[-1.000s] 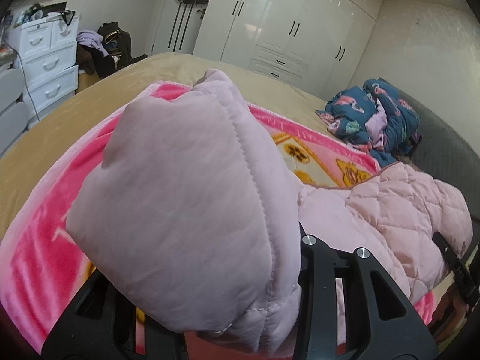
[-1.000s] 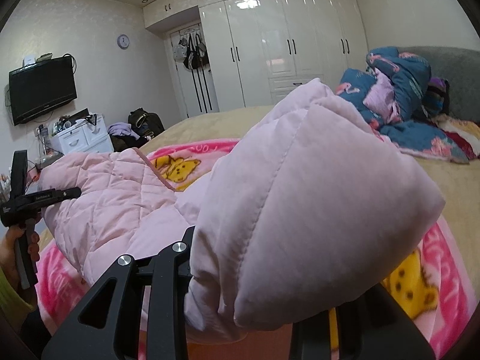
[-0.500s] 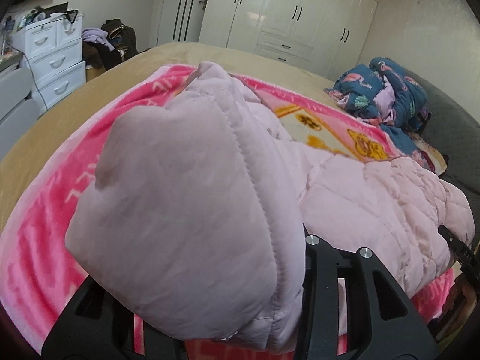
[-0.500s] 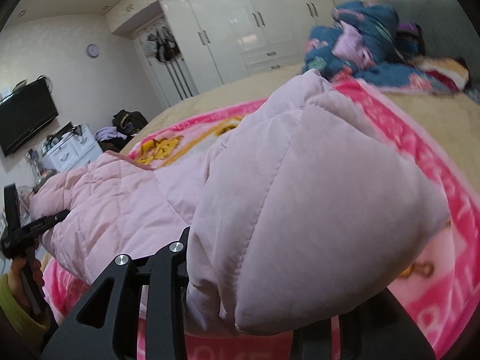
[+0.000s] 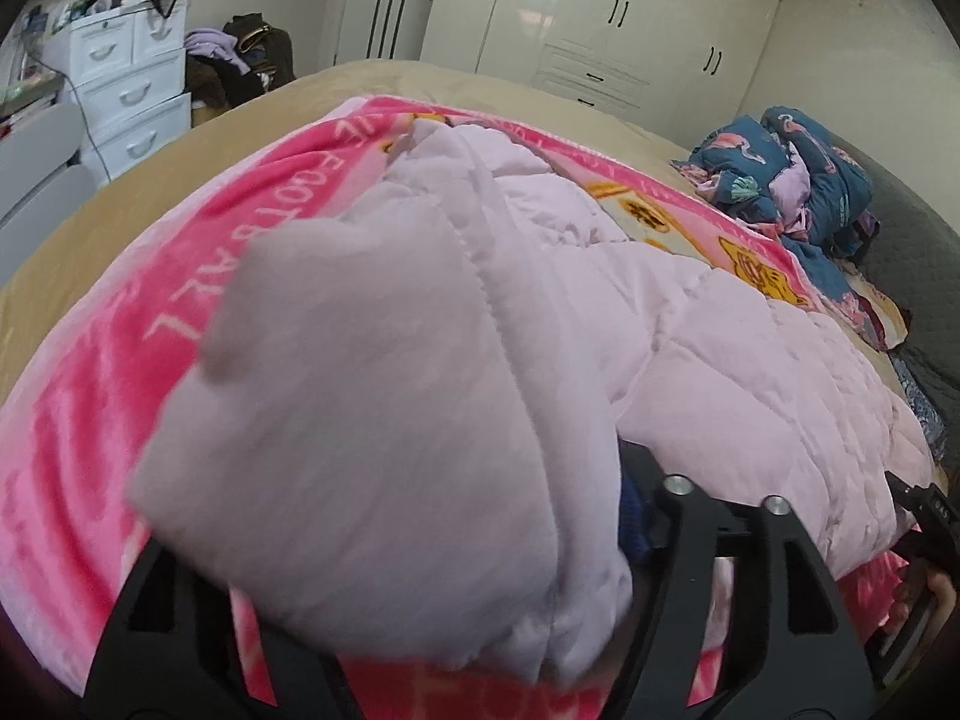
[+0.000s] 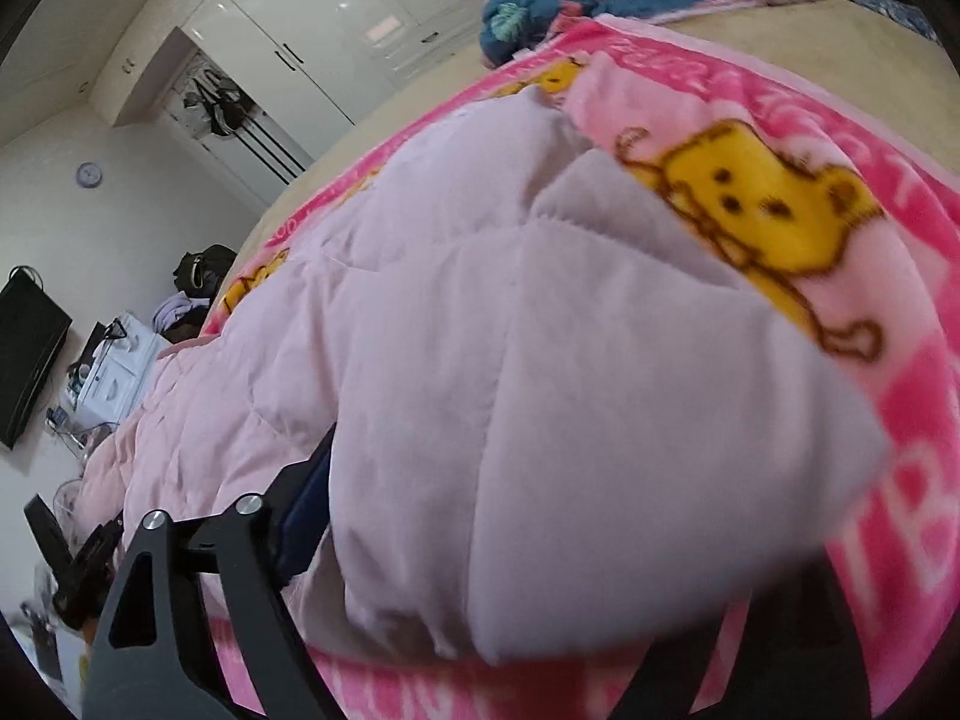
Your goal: Fold large clothes
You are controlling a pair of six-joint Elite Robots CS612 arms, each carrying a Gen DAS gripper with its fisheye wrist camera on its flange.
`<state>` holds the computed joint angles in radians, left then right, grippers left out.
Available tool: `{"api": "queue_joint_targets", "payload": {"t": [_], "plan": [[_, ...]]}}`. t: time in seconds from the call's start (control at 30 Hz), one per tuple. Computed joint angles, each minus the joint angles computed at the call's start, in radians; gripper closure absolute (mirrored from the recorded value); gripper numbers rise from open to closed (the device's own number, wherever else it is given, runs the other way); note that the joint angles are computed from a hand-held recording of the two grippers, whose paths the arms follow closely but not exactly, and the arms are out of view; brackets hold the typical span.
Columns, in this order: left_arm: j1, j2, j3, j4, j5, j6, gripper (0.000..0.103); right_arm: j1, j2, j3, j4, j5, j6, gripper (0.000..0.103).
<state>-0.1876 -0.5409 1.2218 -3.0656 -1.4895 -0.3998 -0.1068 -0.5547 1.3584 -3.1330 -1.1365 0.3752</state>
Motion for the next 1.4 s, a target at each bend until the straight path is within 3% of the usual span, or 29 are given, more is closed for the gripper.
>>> {"api": "queue_joint_targets", "payload": {"t": [0.07, 0.17, 0.3, 0.47, 0.6, 0.73, 1.03, 1.4], "plan": [[-0.003, -0.021, 0.035, -0.015, 0.021, 0.003, 0.022, -0.001, -0.024, 0.036, -0.009, -0.024, -0.015, 0.015], [-0.008, -0.058, 0.101, -0.067, 0.032, 0.024, 0.010, 0.001, -0.065, 0.104, -0.068, -0.087, -0.031, 0.009], [-0.026, -0.106, 0.193, -0.152, 0.058, 0.073, 0.009, 0.009, -0.118, 0.201, -0.196, -0.159, -0.067, 0.005], [-0.048, -0.149, 0.276, -0.244, 0.075, 0.120, 0.009, 0.034, -0.177, 0.304, -0.351, -0.237, -0.178, 0.004], [-0.064, -0.173, 0.325, -0.286, 0.062, 0.137, 0.009, 0.049, -0.208, 0.362, -0.418, -0.240, -0.264, 0.004], [-0.080, -0.185, 0.361, -0.311, 0.030, 0.134, 0.009, 0.072, -0.230, 0.401, -0.420, -0.224, -0.324, 0.004], [-0.112, -0.183, 0.387, -0.329, 0.009, 0.169, 0.009, 0.129, -0.226, 0.412, -0.328, -0.165, -0.369, 0.004], [-0.116, -0.187, 0.394, -0.332, 0.035, 0.173, 0.009, 0.128, -0.233, 0.418, -0.359, -0.167, -0.340, 0.004]]}}
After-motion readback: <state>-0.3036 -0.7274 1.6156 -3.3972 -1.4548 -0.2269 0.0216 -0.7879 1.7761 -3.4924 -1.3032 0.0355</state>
